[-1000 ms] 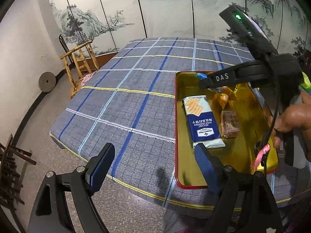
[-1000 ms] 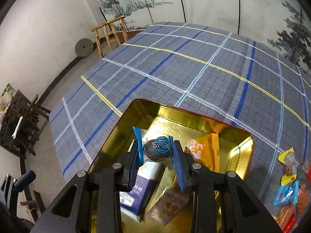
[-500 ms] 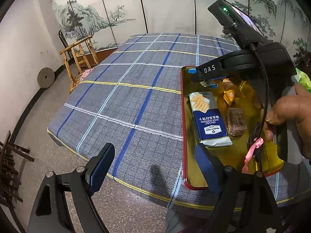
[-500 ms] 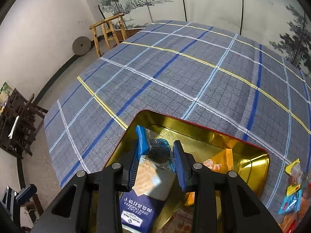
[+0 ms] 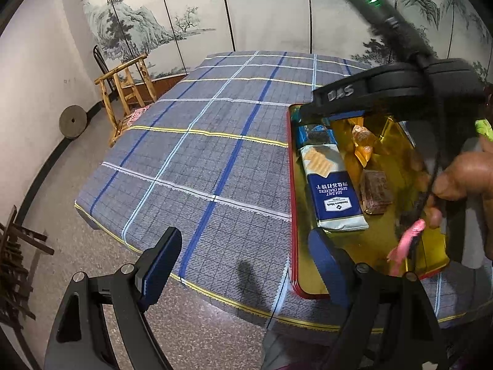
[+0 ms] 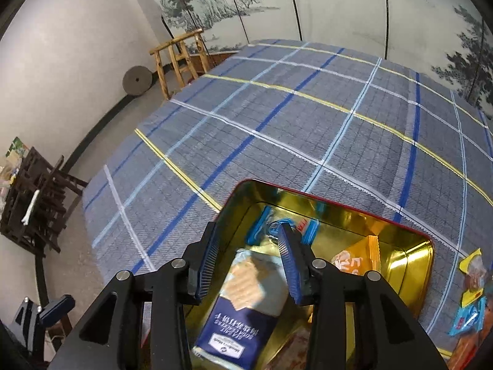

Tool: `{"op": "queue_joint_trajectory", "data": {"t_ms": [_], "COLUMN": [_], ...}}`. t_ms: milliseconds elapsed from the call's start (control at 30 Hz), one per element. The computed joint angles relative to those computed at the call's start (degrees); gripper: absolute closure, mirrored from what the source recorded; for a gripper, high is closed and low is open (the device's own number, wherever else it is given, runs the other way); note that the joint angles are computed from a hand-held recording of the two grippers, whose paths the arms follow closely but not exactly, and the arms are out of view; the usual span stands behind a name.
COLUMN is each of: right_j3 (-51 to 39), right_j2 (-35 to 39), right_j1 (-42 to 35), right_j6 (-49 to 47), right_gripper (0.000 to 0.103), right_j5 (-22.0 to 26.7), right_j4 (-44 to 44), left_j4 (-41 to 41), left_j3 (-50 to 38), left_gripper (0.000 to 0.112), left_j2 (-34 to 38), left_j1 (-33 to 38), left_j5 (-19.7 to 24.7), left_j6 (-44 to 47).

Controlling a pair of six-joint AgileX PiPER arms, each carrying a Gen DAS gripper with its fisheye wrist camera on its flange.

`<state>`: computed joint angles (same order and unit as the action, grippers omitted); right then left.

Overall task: Organize snacks
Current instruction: 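Carry the blue-wrapped candy into the gold tin and open the right gripper, then withdraw both grippers from the tin toward the remaining snacks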

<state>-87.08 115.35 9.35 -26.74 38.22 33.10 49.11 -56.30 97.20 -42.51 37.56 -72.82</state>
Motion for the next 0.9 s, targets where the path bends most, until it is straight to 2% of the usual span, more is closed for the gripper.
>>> {"op": "queue_joint_trajectory", "data": {"t_ms": [133, 300, 433, 567, 633, 700, 767, 900], "right_j3": [8.06, 24.92, 38.42, 49.25, 50.48, 50.70, 49.48, 45.95], "right_j2": [-6.36, -18.83, -28.44, -35.65, -35.37, -33.43, -29.76, -22.89], "right_j1": [-3.68, -12.04, -21.39, -39.79, -49.52, -57.10, -65.18, -72.93], "right_j6": [-12.18, -33.37, -45.31, -55.24, -58.58, -61.59, -64.97, -71.01], "right_gripper": [0.062, 0.061, 0.061, 0.061, 0.061, 0.061, 0.061, 0.061], "right_j5": [-1.68, -1.50, -0.86, 3.11, 4.98, 3.71, 4.45, 2.37], "right_j4": [13.74, 32.90, 39.26, 39.37, 36.85, 35.15, 34.38, 36.01], "left_j4": [0.56, 1.18, 0.98, 0.15, -1.57, -3.45, -8.38, -23.35], "left_j3": [0.19, -0.68, -2.25, -5.24, -7.41, -10.06, -13.23, -22.18], "left_gripper": [0.031, 0.031, 0.031, 0.030, 0.030, 0.030, 0.030, 0.030], "left_j2": [-0.65, -0.85, -0.77, 0.00, 0.81, 1.87, 2.89, 6.85], "left_j1": [-0.56, -2.83, -5.20, -8.33, -9.40, -10.81, -11.20, -10.20], "left_j5": [0.43, 2.08, 3.42, 5.08, 5.05, 5.10, 3.74, 1.47], "left_j6": [-0.55, -0.82, 0.21, 2.55, 5.11, 8.11, 13.90, 29.54]}}
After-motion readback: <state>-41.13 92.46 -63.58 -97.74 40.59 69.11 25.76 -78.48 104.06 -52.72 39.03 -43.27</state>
